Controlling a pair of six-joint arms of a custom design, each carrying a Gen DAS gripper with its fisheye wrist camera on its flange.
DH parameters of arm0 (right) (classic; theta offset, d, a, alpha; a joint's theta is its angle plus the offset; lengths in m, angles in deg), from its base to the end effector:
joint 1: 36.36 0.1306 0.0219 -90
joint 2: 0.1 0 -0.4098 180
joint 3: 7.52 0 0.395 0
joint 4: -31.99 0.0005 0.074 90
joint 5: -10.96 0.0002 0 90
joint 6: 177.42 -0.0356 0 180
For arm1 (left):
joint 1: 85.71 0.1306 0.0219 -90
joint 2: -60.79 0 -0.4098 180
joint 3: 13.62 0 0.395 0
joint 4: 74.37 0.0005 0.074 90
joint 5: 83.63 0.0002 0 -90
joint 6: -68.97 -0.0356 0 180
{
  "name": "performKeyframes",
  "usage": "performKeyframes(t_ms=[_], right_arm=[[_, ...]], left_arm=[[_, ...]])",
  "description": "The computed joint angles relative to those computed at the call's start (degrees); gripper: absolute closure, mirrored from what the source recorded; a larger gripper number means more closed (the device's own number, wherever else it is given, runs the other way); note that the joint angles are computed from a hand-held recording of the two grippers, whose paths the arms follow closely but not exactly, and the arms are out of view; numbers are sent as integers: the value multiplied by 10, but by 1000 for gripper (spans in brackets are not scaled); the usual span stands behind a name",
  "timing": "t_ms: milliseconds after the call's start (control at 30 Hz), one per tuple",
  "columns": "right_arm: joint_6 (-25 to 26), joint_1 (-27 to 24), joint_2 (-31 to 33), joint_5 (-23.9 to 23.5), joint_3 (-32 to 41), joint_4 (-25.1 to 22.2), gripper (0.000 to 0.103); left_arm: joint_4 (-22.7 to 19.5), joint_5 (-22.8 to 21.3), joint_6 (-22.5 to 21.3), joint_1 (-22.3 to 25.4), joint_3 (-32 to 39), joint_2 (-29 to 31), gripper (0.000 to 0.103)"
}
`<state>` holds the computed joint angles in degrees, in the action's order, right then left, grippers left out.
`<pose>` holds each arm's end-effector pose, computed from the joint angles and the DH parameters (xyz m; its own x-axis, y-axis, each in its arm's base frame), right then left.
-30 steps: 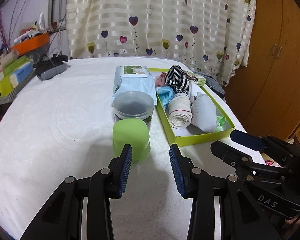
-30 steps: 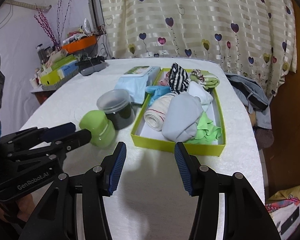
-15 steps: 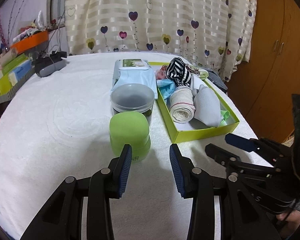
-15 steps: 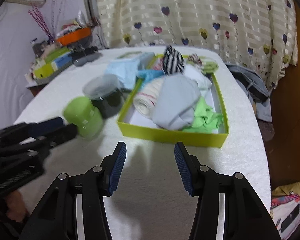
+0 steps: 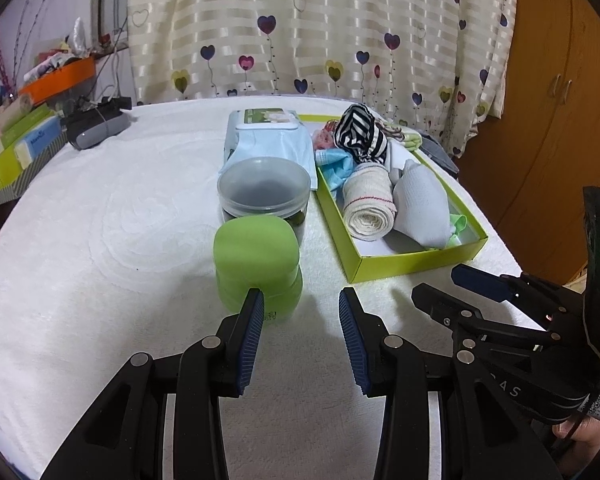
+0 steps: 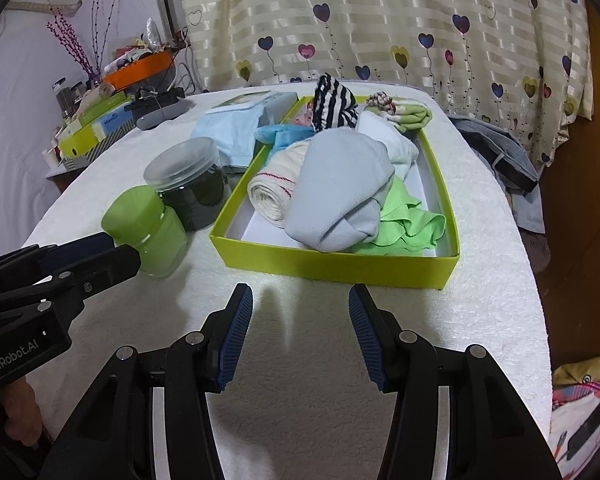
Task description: Organize soft objects
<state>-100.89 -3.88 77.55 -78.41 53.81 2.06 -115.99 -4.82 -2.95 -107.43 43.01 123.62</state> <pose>0.3286 0.2081 0.3406 -0.7162 -0.1798 -0.6743 -0.3740 0.9147 0.1534 0.2815 -0.1052 0.3717 -0.7295 -0.0371 -0.6829 0.0164 0.9973 -0.0717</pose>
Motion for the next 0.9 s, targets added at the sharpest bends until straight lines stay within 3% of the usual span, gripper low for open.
performKeyframes(t_ms=[467,600,767,900], right_arm=[[-8,-2,26,7,15,-31,51],[2,5,30,8,19,-34,42],[16,22,39,47,28,-49,39],[15,21,37,43,26,-48,39]], left_arm=[[-2,3,-3,-4,2,10,65],[-3,1,-2,-6,2,12,65],[-2,1,-3,-6,1,11,65],[-3,-5,-2,-8,1,12,65]])
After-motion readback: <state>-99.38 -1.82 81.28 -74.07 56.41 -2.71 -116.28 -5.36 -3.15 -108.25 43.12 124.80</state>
